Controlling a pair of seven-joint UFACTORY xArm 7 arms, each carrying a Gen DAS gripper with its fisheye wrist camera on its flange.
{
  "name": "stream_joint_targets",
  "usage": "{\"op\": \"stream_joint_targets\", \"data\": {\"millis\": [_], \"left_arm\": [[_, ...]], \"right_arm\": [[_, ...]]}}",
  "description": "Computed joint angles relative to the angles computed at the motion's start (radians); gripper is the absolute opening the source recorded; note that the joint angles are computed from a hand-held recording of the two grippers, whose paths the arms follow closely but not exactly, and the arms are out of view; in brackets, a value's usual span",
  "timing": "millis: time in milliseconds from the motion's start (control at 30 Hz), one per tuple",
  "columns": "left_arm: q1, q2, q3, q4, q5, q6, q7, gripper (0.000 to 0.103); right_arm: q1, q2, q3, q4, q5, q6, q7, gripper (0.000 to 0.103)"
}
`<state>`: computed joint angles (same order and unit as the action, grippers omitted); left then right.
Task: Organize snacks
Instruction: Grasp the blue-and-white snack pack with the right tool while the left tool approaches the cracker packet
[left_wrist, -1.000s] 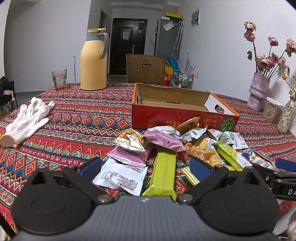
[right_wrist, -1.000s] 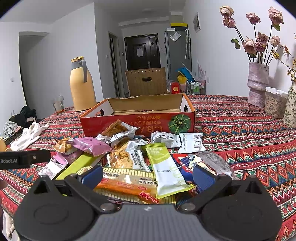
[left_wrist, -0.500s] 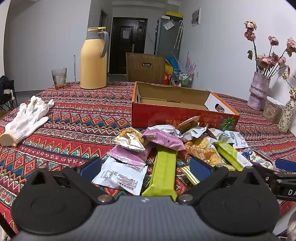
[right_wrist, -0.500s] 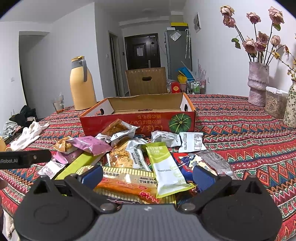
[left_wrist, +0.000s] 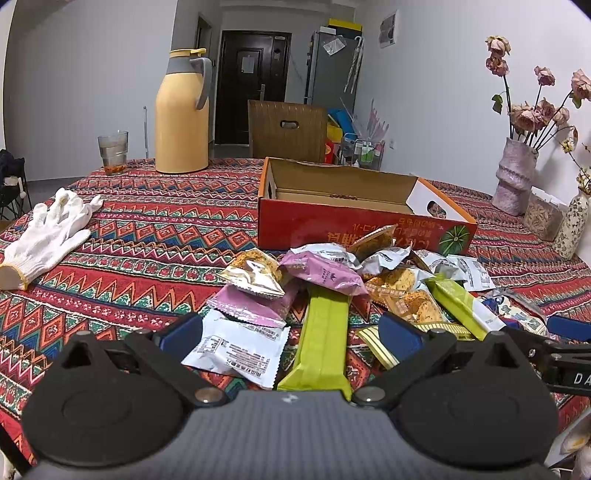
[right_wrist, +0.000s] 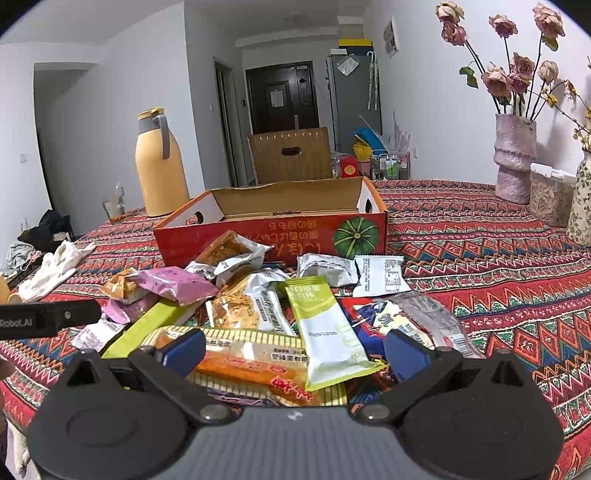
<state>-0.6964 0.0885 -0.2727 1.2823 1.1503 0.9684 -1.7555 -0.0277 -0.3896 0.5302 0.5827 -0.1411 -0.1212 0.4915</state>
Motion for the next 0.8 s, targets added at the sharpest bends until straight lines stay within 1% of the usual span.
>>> {"op": "stream_joint_targets", "data": {"millis": [167, 200, 267, 300, 333, 433, 467, 500, 600, 667, 700, 767, 800], "left_arm": [[0.004, 0.016, 0.008, 0.019, -0.019, -0.001, 0.021, 0.103], [0.006, 0.019, 0.011, 0.023, -0.027, 0.0, 0.024, 0.103], [0.009, 0.026, 0.018, 0.029, -0.04, 0.001, 0.03, 0.103], [0.01, 0.029, 0.021, 0.033, -0.044, 0.002, 0.032, 0.103], [0.011, 0.032, 0.024, 0.037, -0.049, 0.003, 0.035, 0.103], [0.012, 0.048, 0.033, 0.057, -0.063, 0.015, 0.049, 0.103], [0.012, 0.051, 0.036, 0.061, -0.067, 0.016, 0.053, 0.103], [0.012, 0.055, 0.039, 0.067, -0.071, 0.02, 0.056, 0.103], [0.009, 0.069, 0.046, 0.085, -0.086, 0.036, 0.074, 0.103], [0.006, 0.078, 0.052, 0.098, -0.101, 0.049, 0.087, 0.103], [0.005, 0.081, 0.054, 0.101, -0.106, 0.052, 0.091, 0.103], [0.003, 0.085, 0.059, 0.108, -0.114, 0.061, 0.1, 0.103], [0.001, 0.088, 0.06, 0.113, -0.118, 0.069, 0.106, 0.103]], "right_arm": [[-0.008, 0.012, -0.028, -0.011, 0.019, -0.06, -0.024, 0.103], [-0.031, 0.012, -0.018, -0.007, 0.022, -0.058, -0.04, 0.103], [-0.12, 0.006, 0.039, 0.006, 0.02, -0.04, -0.069, 0.103], [-0.154, 0.009, 0.055, 0.015, 0.012, -0.03, -0.084, 0.103], [-0.17, 0.019, 0.055, 0.023, 0.002, -0.022, -0.098, 0.103], [-0.197, 0.07, 0.037, 0.063, -0.035, 0.019, -0.137, 0.093], [-0.186, 0.093, 0.017, 0.079, -0.05, 0.034, -0.149, 0.088], [-0.158, 0.12, -0.021, 0.098, -0.062, 0.054, -0.166, 0.087], [-0.012, 0.181, -0.172, 0.134, -0.069, 0.083, -0.239, 0.087], [0.148, 0.213, -0.317, 0.157, -0.009, 0.116, -0.341, 0.087], [0.223, 0.228, -0.381, 0.167, 0.045, 0.132, -0.406, 0.086], [0.279, 0.247, -0.427, 0.182, 0.095, 0.151, -0.47, 0.086], [0.288, 0.259, -0.433, 0.189, 0.108, 0.159, -0.491, 0.086]]}}
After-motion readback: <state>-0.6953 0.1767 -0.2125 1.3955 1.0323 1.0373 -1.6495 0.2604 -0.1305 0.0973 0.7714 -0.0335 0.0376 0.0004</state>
